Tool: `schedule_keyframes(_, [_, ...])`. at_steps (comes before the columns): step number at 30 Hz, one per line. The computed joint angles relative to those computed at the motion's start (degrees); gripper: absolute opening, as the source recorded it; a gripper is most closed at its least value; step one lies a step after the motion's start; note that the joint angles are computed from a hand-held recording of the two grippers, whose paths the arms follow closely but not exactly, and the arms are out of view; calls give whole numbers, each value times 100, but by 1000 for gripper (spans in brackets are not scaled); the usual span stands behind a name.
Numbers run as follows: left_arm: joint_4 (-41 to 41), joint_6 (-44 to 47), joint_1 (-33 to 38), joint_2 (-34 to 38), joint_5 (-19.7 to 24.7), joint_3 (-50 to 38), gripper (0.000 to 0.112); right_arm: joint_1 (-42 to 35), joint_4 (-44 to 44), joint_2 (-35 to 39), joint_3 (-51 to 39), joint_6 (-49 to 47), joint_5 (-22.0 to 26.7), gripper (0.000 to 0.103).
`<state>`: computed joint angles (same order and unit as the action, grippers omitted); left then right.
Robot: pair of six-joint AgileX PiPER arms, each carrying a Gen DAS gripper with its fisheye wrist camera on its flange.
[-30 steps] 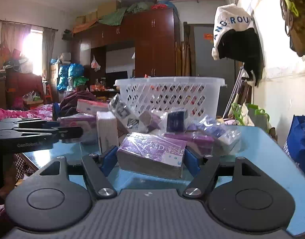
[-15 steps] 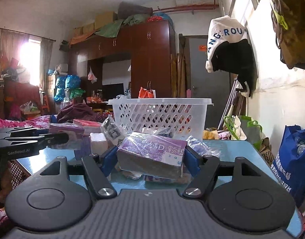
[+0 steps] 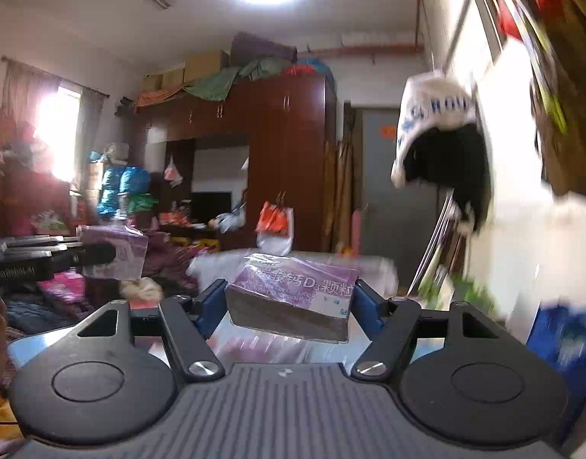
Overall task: Organize objects
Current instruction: 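Drop both held boxes into the white basket and open both tools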
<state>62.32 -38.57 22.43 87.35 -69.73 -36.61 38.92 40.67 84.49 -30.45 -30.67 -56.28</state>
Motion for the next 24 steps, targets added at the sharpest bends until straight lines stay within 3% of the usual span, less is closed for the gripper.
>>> schedule_keyframes(4, [343,-1392,-1021,322,1638,-1817,37,-983,-132,609,-1813,-669,1636,72])
schedule_keyframes(7, [1491,-2990,-1677,980,2871,-3431,37,-1317,1036,1387,-3224,-2137,2438,71])
schedule_keyframes(9, [2504,-4136,-2022,1463,3450,-4293,37,-1563,1713,1754,-3866,-2741,3042,72])
schedule_keyframes(12, [3584,-5378,-2242,1941,3743,-5007,40,-1764,2138,2055,-4232,-3034,3385,74])
schedule_keyframes(13, [3602,-5406,-2258,2058,3729,-5119,44,-1778,2033,2079,-4210,-2938,3407,76])
schedule_keyframes(15, [3697,-5449,-2273,2217,3690,-5252,78,-1687,2215,2001,-4044,-3066,3256,90])
schedule_keyframes(17, [3141,-4865,-2229,2086,3765,-4914,78,-1427,1992,1751,-3485,-2740,2732,102])
schedule_keyframes(21, [1621,-3012,-1729,1330,3113,-3478,84,-935,902,1008,-1857,-1252,1600,103])
schedule_keyframes(24, [944,-2004,-1053,699,2119,-2091,90,-553,149,573,-347,209,655,103])
